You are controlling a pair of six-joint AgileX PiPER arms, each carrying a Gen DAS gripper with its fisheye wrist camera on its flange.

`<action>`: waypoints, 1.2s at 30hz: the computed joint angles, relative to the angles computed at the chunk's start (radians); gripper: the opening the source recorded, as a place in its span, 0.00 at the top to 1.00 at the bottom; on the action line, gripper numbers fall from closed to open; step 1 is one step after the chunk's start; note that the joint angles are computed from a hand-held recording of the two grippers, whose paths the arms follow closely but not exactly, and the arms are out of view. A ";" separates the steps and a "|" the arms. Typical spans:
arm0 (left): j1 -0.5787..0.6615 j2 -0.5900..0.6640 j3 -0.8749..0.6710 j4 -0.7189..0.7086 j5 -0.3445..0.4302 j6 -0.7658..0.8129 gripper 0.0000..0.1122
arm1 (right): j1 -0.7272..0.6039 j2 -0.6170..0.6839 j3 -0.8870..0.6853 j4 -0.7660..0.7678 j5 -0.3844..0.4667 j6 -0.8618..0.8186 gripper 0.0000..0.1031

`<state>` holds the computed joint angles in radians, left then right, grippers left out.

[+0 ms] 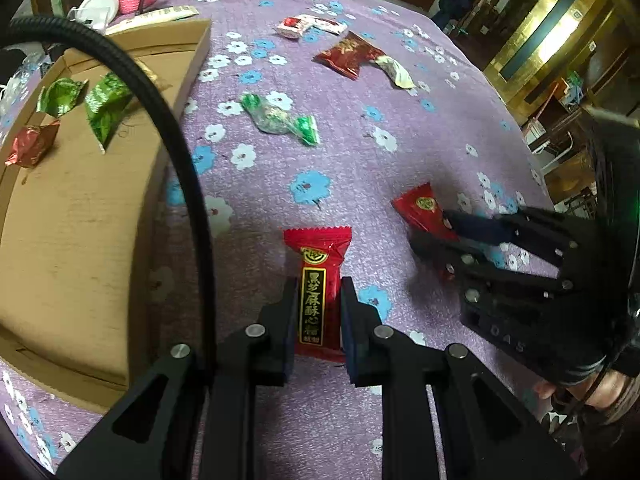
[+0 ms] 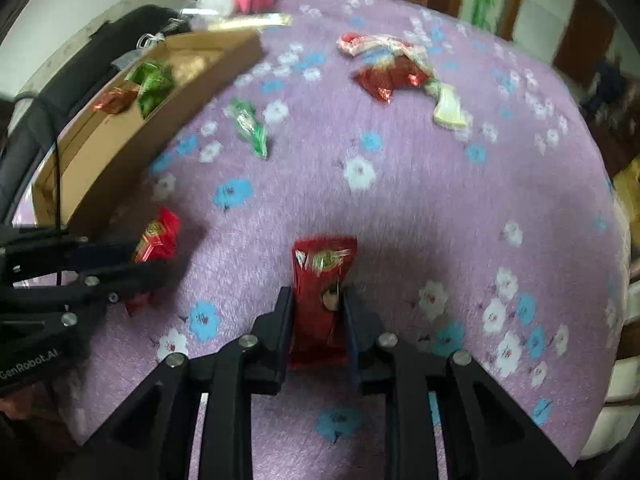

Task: Organize snacks
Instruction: 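Lift the red packets in both tools and move toward the cardboard box, then lower both packets into the cardboard box and open both tools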

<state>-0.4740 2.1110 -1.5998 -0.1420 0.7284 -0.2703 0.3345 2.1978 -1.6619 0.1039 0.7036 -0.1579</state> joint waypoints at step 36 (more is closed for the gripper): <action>0.142 -0.116 0.023 0.272 -0.039 -0.277 0.81 | 0.132 0.067 -0.364 0.096 0.041 -0.036 0.84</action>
